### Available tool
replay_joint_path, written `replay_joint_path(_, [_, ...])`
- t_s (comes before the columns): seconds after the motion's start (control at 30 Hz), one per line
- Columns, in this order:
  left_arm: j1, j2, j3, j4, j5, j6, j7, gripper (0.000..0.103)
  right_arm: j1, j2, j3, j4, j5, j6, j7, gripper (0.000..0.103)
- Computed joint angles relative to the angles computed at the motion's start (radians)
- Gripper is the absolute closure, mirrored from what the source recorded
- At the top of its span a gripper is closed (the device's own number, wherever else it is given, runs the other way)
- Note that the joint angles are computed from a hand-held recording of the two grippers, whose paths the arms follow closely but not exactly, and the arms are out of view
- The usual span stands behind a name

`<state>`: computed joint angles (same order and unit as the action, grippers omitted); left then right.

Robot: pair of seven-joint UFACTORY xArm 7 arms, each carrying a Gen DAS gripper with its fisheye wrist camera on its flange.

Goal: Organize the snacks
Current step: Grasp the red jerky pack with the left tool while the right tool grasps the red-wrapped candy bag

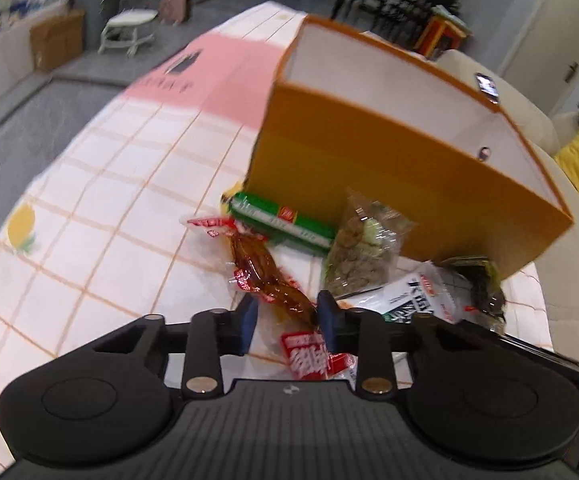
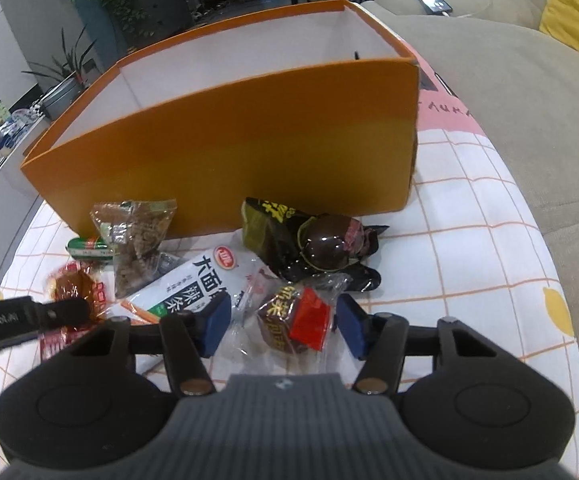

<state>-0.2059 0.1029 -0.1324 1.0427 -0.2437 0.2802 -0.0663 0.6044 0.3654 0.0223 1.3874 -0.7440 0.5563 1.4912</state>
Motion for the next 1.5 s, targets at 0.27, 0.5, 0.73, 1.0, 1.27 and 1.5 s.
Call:
replay_joint_path(0.27, [0.007,-0.02,-0.028,0.016,-0.221,0.025,0.225,0.088,-0.001,-0.001,0.016,-0.003,0.03,-0.023,-0.048,0.051])
replay_joint_path(0.5, [0.006,0.043,-0.024,0.078,-0.252,0.038,0.145,0.077,0.015,0.005,0.013,0.001,0.041,-0.04,-0.092,0.051])
replay_joint_path(0.73, [0.02,0.096,-0.003,0.135,-0.15,0.137,-0.072,0.067,0.017,0.008,0.008,0.002,0.06,-0.052,-0.098,0.05])
replay_joint_path(1.0, [0.015,0.137,0.03,0.142,-0.029,0.067,-0.242,0.058,0.017,0.001,0.008,-0.009,0.068,-0.054,-0.11,0.05])
replay_joint_path(1.27, [0.045,0.106,0.015,0.107,0.018,0.04,-0.257,0.079,0.018,0.002,0.009,-0.008,0.068,-0.044,-0.122,0.05])
replay_joint_path(1.5, [0.055,0.041,0.016,0.098,0.017,0.158,-0.176,0.084,0.013,-0.003,0.025,-0.002,0.102,-0.011,-0.164,0.052])
